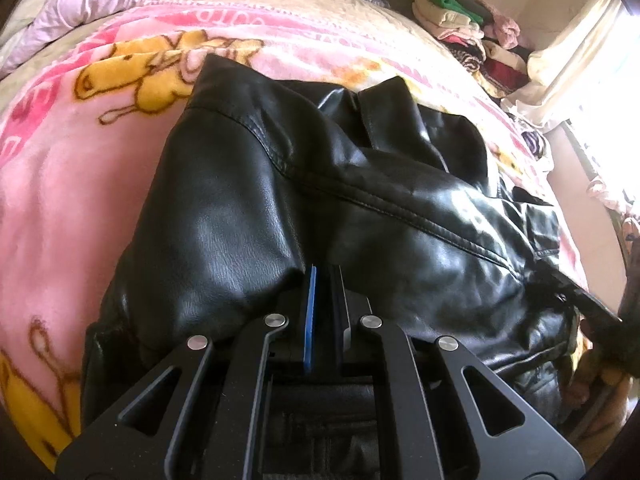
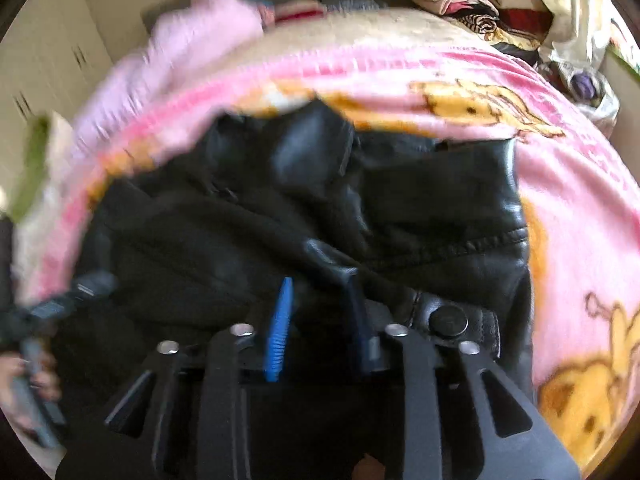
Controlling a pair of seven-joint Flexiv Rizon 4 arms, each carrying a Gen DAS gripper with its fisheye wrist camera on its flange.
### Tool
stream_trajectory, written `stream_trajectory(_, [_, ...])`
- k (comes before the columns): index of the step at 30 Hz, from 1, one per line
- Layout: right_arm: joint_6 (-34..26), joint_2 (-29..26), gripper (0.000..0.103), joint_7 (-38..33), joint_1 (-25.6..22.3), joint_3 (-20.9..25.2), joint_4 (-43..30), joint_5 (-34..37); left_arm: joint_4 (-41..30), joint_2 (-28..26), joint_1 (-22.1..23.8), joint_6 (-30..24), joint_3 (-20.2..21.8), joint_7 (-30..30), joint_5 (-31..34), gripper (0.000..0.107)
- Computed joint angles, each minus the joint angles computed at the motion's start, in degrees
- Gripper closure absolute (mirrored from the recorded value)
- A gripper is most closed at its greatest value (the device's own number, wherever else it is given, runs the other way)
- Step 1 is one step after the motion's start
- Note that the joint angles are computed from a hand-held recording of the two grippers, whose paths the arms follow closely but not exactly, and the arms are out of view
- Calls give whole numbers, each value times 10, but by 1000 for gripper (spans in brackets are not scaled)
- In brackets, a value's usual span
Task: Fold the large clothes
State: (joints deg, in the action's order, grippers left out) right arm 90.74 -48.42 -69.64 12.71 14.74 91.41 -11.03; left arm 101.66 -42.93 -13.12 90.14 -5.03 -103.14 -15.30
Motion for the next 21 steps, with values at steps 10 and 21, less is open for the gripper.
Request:
stream_trajectory(10, [10,7,39,41,-114,85,34,31,38,41,-60,15,56,-18,24,104])
stream_trajectory(21, [101,1,88,-39,-126,125,40,17,20,30,-76,-9,66,-50,49,104])
